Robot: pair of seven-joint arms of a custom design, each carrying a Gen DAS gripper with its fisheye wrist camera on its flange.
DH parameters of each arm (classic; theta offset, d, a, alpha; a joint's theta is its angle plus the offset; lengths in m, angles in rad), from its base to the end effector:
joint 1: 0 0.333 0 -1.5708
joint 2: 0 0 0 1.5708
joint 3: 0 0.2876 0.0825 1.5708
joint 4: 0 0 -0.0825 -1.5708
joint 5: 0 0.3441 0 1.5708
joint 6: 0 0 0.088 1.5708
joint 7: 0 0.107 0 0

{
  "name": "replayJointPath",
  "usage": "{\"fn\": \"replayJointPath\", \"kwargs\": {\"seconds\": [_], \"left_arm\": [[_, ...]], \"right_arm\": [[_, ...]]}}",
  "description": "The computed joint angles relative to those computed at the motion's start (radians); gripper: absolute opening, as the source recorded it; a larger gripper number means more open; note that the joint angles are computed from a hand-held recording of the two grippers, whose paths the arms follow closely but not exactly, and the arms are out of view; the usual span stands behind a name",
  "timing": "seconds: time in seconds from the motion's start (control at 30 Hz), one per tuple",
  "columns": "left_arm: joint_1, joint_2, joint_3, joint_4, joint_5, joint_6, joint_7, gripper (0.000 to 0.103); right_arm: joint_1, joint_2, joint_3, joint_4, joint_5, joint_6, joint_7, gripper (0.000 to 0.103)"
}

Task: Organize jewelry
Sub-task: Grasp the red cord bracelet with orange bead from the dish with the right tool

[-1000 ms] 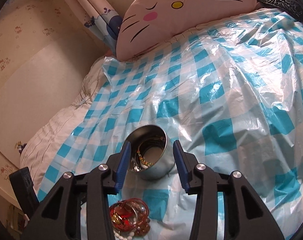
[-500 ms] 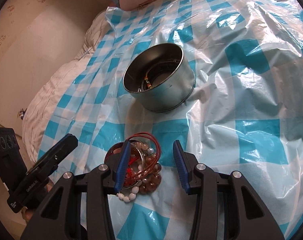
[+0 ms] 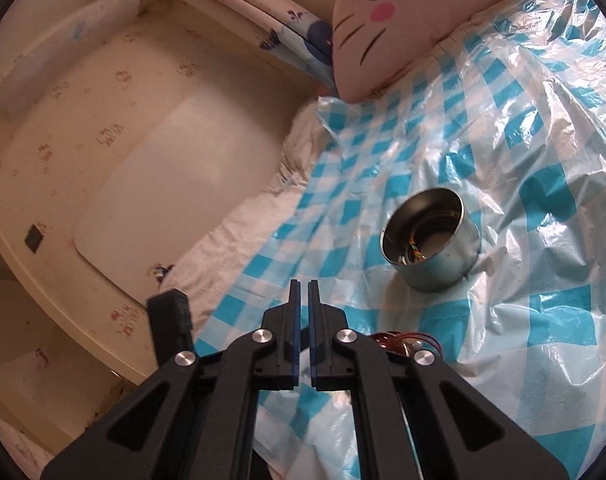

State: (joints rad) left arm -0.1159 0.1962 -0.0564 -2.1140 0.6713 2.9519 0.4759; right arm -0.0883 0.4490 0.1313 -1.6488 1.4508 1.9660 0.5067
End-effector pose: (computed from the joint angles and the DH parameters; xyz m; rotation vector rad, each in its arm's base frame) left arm 0.5564 -0.1374 0.3850 -2.1233 1.5545 -0.7614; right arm 0.6376 0.0804 0.3920 -1.4963 1.0679 0.5089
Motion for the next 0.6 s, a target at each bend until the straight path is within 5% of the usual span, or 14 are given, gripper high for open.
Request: {"fn": "replayJointPath", "kwargs": {"seconds": [0.13,0.2,0.23,0.53,0.57,0.6], "left_arm": [[-0.008,0.002,0.003,0.009,0.018,-0.017,-0.012,0.069],[-0.007,-0.001,0.006,0.004,0.021,-0.012,-0.029,0.069],[-0.005,-0.002,0.007,0.001,0.02,-0.007,-0.036,0.069],[0.011,-0.013,0.014,-0.023,0.028,0.034,-0.076,0.072],[0.012,-0.013,0.013,-0.024,0.026,0.037,-0.074,0.072],[0.012,-0.013,0.013,-0.025,0.026,0.039,-0.074,0.072]], "right_arm": [[0.076,0.01,-0.038,0.028,-0.175,0.165,0.163,0.013],[0.105,0.022,-0.04,0.04,-0.288,0.205,0.232,0.056],[0.114,0.031,-0.037,0.05,-0.341,0.202,0.252,0.06],[0.181,0.032,-0.026,0.031,-0.611,0.255,0.317,0.07],[0.182,0.036,-0.022,0.037,-0.626,0.249,0.319,0.068],[0.177,0.036,-0.014,0.035,-0.626,0.245,0.304,0.055]]}}
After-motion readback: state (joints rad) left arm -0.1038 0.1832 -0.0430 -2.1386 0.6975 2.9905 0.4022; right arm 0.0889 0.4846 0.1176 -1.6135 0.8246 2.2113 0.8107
